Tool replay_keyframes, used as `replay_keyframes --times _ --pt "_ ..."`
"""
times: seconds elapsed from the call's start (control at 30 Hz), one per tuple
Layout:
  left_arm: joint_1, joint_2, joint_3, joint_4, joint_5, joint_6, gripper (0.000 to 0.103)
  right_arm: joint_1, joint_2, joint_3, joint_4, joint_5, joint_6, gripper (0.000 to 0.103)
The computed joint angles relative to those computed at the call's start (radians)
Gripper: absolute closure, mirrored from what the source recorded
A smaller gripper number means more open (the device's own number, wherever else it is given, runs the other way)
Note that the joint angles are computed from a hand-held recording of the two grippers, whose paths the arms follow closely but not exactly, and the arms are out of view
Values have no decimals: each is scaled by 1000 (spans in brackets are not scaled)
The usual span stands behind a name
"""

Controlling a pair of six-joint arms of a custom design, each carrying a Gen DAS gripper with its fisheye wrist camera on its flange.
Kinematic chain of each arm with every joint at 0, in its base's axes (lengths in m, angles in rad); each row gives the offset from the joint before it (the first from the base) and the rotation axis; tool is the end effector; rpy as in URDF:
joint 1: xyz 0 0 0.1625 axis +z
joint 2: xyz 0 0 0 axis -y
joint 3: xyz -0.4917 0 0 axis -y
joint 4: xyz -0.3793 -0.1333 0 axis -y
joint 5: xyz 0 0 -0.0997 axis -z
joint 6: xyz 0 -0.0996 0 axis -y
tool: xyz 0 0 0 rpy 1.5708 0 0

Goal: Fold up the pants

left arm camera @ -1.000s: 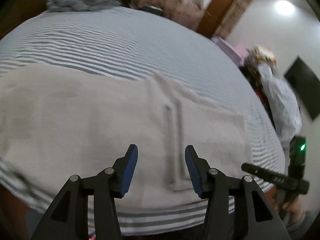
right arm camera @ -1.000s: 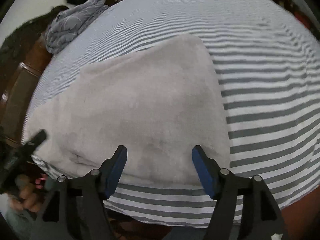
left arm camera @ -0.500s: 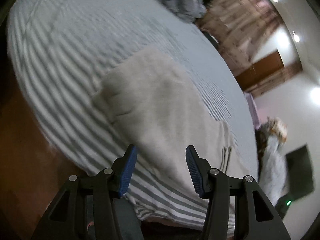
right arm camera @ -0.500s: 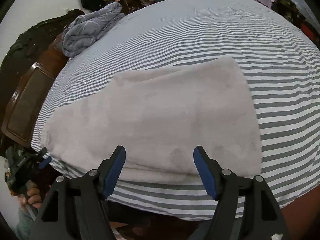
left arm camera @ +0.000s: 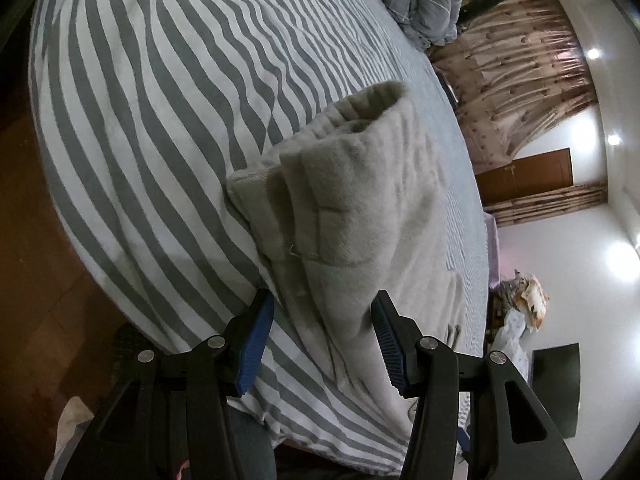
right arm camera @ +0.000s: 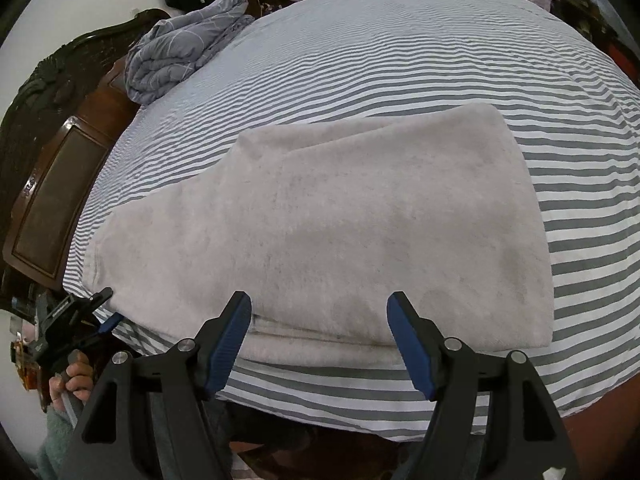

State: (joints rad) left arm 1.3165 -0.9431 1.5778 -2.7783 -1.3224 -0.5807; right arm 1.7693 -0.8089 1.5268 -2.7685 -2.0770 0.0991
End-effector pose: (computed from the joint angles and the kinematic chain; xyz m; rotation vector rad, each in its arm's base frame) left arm -0.0310 -0.7465 0.3085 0.5925 -2.9234 0.9534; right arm 0.2320 -0.7222 0.2375 -0.0354 -2.6247 0.7342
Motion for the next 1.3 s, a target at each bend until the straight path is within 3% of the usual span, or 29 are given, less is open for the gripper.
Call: replay_keyframes --times 0.3,0.43,0.57,0.67,0.8,1.07,1.3 --pt "13 42 -52 -3 -26 2 51 -7 35 -36 17 2 7 35" --pt "11 44 -30 -60 -33 -24 51 -11 51 -54 35 6 14 35" --pt "0 55 -36 -89 -8 -35 51 -13 60 -64 42 10 12 35" --pt "-23 61 -31 -122 38 22 67 -11 66 -67 40 0 6 35" --pt "-38 66 -21 -148 77 94 73 -13 72 -73 44 -12 -4 35" --pt "-10 81 -54 -101 26 31 66 -17 81 -79 54 -9 4 35" --pt "-21 94 -61 -112 55 55 65 -17 87 -90 67 -18 1 33"
